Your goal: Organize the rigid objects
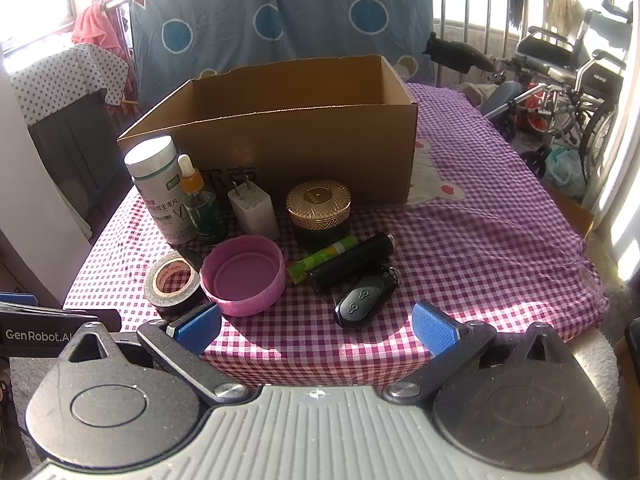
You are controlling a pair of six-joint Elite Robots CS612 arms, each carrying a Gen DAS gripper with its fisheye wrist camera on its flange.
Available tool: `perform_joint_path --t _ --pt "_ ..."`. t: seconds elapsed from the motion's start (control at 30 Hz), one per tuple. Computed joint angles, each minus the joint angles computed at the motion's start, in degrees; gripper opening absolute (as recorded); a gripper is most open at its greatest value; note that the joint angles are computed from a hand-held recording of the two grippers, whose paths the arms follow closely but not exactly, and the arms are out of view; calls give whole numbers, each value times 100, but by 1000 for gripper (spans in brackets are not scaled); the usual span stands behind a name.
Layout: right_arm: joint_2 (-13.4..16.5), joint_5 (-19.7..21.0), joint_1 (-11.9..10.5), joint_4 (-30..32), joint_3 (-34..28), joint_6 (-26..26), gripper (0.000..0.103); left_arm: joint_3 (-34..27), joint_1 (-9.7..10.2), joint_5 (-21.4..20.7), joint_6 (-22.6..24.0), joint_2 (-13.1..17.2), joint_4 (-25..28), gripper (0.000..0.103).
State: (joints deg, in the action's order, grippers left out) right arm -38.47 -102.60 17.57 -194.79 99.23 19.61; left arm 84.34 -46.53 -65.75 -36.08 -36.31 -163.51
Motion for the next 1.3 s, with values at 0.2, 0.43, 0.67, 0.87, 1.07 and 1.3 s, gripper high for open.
perform_joint_path --t 0.2,0.43,0.67,0.87,1.07,1.3 --pt "0 14 -3 20 -15 -14 103 -3 2 -4 3 -4 21 102" --pt "7 33 -8 16 -17 5 103 -13 10 -17 6 -13 95 102" --pt "27 37 -20 15 -34 37 103 -95 11 -25 9 13 240 102" --pt "45 59 -50 19 -49 96 103 -182 13 -43 30 52 355 102" --pt "56 -42 -93 -38 -16 240 103 -293 10 -112 122 108 456 102" --pt "70 -229 -212 -283 85 553 103 -365 -40 -197 664 197 77 102"
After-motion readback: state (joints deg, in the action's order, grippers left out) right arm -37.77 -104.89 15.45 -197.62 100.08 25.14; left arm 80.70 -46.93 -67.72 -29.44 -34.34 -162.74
